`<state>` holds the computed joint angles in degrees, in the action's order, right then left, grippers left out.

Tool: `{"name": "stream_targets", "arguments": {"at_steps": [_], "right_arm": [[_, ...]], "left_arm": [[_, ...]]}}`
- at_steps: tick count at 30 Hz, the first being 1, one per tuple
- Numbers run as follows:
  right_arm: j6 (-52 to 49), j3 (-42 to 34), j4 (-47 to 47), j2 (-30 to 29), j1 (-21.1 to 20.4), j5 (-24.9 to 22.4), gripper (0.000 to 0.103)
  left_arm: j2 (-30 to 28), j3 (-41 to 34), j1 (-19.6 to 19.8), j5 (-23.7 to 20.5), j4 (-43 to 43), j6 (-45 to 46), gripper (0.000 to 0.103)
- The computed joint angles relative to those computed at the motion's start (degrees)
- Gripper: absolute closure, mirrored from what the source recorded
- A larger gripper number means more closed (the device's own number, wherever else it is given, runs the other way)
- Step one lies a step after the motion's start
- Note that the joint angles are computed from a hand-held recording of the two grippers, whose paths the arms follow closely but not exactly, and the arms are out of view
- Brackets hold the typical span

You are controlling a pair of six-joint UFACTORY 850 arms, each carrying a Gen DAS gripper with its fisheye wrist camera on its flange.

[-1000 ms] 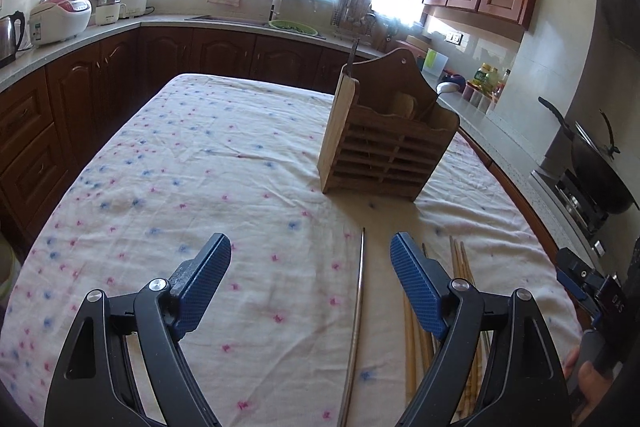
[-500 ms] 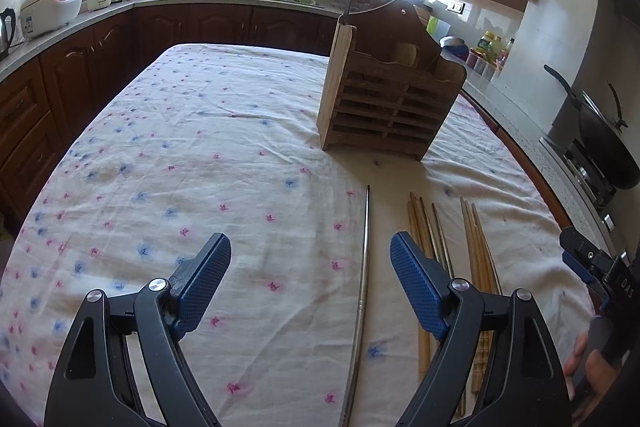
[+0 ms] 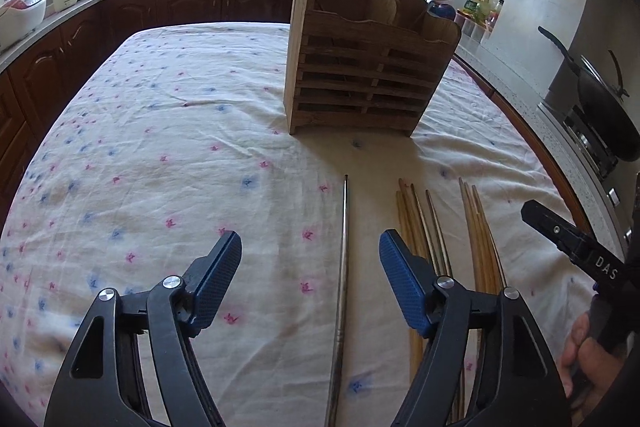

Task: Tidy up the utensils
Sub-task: 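Grasp the silver chopstick with the left gripper while the right grasps a wooden chopstick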

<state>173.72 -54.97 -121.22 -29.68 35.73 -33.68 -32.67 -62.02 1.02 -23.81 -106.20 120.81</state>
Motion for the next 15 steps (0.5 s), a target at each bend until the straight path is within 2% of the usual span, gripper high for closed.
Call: {"name": "stream_targets", "arguments": {"at_steps": [5, 10, 13, 15], "right_arm": [[-2.9, -3.9, 0.5, -2.8, -2.1, 5.0, 0.056], [-6.4, -6.4, 2.9, -4.7, -3.4, 7.6, 0.066], [-8.9, -8.0, 4.6, -5.9, -4.1, 9.1, 0.07], [-11.8, -9.1, 7.1, -6.8, -4.4, 9.9, 0.073]], "left_arm": [[-2.4, -3.6, -1.2, 1.3, 9.2, -8.1, 0.042], [-4.7, -6.6, -2.4, 2.7, 15.4, -14.0, 0.05], [-6.2, -8.4, -3.0, 2.8, 19.9, -18.2, 0.062], [-6.4, -8.6, -3.4, 3.6, 18.3, -16.2, 0.066]]}}
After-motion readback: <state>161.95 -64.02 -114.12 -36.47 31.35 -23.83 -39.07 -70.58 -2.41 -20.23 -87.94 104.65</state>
